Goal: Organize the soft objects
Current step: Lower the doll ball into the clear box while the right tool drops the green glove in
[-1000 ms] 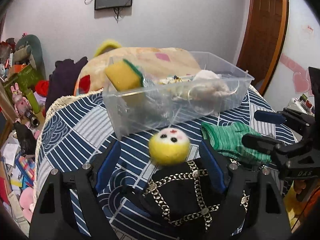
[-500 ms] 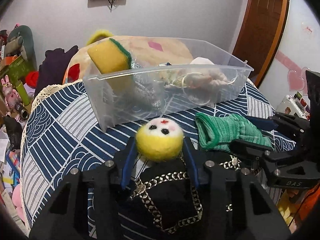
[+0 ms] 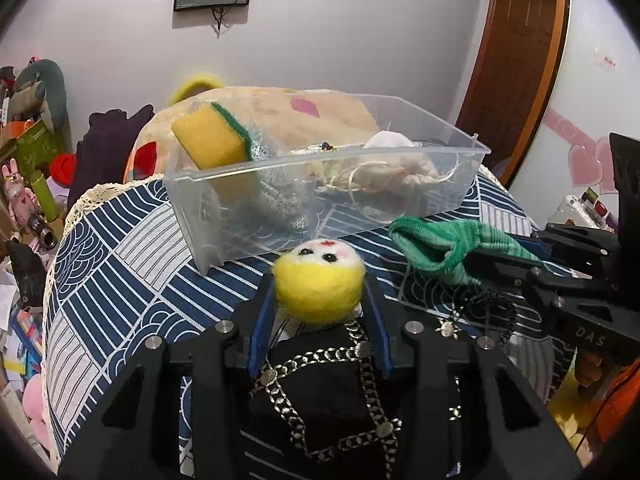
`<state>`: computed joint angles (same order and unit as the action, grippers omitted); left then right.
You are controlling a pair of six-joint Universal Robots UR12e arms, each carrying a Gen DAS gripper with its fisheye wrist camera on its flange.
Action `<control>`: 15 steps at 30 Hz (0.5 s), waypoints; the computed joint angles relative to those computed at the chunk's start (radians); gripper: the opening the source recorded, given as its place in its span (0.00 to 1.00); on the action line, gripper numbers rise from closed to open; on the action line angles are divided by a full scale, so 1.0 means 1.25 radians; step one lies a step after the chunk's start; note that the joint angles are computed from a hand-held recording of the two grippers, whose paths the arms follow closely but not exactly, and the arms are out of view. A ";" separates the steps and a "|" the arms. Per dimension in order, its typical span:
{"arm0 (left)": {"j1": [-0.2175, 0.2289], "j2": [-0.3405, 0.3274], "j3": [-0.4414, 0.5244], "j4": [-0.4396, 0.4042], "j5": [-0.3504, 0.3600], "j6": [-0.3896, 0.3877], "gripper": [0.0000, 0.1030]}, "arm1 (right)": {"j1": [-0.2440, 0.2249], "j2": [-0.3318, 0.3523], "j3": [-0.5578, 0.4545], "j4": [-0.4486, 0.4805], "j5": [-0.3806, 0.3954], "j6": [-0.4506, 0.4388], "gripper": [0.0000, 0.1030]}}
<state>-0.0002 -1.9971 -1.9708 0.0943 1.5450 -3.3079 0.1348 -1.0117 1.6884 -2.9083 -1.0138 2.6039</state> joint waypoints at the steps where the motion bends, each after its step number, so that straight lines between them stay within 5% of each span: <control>1: -0.001 0.002 -0.001 0.005 0.003 0.002 0.41 | 0.000 0.000 0.002 -0.012 0.000 0.003 0.19; 15: -0.011 0.033 -0.016 0.085 0.028 0.020 0.41 | -0.009 -0.013 0.013 -0.161 0.025 0.081 0.18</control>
